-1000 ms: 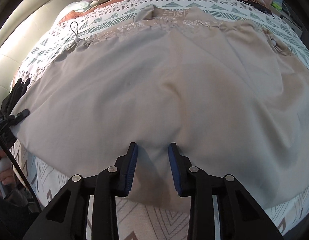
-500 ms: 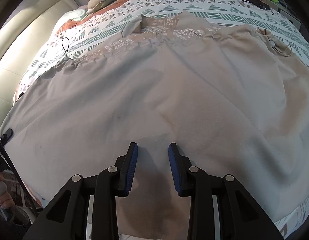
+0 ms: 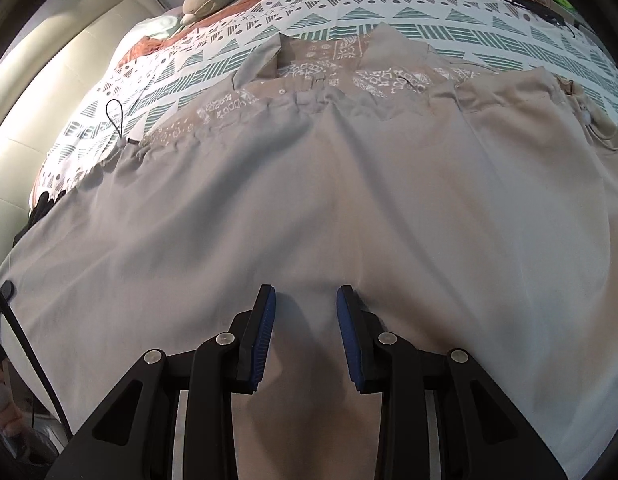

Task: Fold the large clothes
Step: 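Grasp the jacket's side edge with the left tool and lift it, then fold the held side edge across the jacket with the left tool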

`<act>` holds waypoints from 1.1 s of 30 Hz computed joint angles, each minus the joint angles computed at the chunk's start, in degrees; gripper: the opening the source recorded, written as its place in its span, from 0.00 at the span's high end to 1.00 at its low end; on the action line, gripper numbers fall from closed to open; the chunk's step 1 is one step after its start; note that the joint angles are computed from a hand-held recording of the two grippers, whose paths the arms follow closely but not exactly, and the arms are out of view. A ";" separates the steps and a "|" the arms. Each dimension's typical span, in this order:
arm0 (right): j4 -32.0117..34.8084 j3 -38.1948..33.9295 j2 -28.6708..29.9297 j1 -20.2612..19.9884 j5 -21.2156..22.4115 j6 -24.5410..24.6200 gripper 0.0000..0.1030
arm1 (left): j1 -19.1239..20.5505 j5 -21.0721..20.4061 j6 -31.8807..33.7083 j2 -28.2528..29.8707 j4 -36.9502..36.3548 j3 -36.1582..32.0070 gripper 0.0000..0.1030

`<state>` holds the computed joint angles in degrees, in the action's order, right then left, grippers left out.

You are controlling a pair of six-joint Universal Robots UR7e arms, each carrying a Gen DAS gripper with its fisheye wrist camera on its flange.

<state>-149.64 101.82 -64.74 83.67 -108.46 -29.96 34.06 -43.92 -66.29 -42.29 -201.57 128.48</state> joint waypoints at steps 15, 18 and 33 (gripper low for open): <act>1.02 11.18 -10.98 -3.84 4.08 -2.67 0.72 | -3.33 -0.27 8.18 -0.09 6.95 -10.01 0.92; 1.87 12.87 -12.72 -5.01 5.17 -3.23 0.72 | -3.85 -0.90 10.30 0.84 9.05 -13.56 0.92; 10.31 10.59 -23.39 -13.65 17.79 -4.63 0.70 | -4.10 -6.57 17.11 9.51 16.80 -32.17 0.92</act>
<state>-139.33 112.41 -88.13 70.02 -90.67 -34.59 29.96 -50.49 -49.18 -32.78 -184.77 96.31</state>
